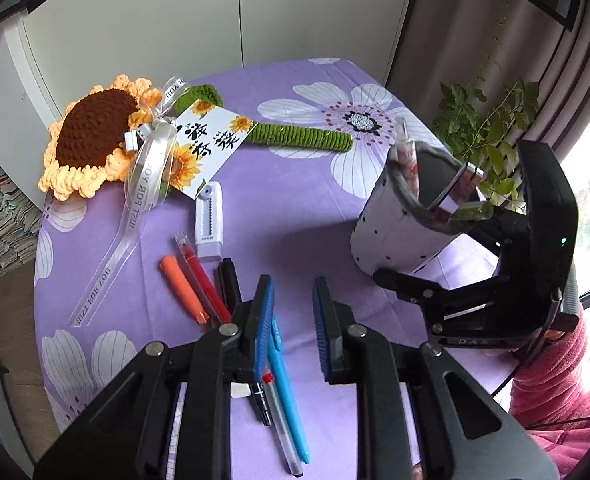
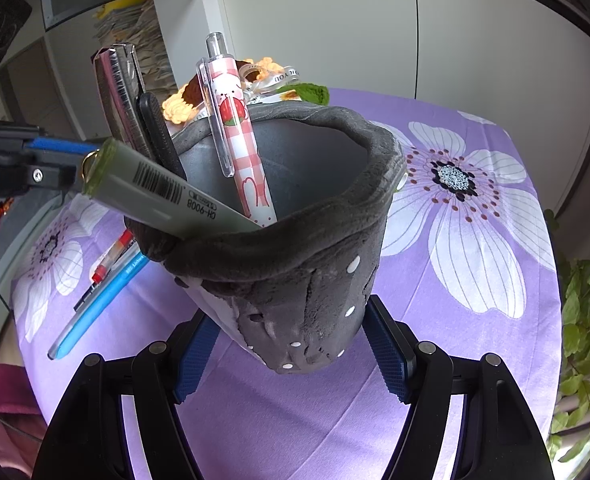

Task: Organize stationery
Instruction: 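Grasp the blue pen with the left gripper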

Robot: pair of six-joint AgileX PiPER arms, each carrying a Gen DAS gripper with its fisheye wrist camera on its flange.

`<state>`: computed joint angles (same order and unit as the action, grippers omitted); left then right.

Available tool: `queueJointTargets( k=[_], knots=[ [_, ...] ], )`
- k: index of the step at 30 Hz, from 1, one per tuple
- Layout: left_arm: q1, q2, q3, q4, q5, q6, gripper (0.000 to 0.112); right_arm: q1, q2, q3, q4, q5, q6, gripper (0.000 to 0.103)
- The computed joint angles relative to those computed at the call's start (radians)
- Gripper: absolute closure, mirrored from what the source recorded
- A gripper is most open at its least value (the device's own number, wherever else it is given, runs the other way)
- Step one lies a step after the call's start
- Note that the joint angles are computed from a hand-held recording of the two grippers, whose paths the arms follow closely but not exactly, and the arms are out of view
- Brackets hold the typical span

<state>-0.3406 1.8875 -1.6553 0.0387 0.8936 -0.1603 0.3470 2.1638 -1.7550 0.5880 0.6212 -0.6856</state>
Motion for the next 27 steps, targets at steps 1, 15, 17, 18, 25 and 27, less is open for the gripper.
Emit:
queueJointTargets(
  k=[1, 15, 17, 18, 25, 27],
  knots=[
    [0.000, 0.005, 0.012, 0.004, -0.001, 0.001, 0.095, -0.002, 0.005, -0.008, -0.001, 0.006, 0.001, 0.031],
    [-0.002, 0.048, 0.065, 0.027, 0.015, -0.021, 0.095, -0.006, 0.014, -0.026, -0.007, 0.022, 0.009, 0.031],
    [-0.006, 0.048, 0.070, 0.038, 0.010, -0.029, 0.094, -0.006, 0.014, -0.026, -0.006, 0.022, 0.009, 0.031],
    [-0.006, 0.051, 0.066, 0.039, 0.016, -0.027, 0.094, -0.006, 0.014, -0.025, -0.006, 0.022, 0.008, 0.031],
    [-0.031, 0.100, 0.009, 0.062, 0.034, -0.034, 0.085, -0.006, 0.015, -0.028, -0.009, 0.023, 0.011, 0.031],
    [-0.037, 0.112, -0.005, 0.061, 0.041, -0.031, 0.085, -0.007, 0.015, -0.028, -0.008, 0.024, 0.011, 0.031]
  ],
)
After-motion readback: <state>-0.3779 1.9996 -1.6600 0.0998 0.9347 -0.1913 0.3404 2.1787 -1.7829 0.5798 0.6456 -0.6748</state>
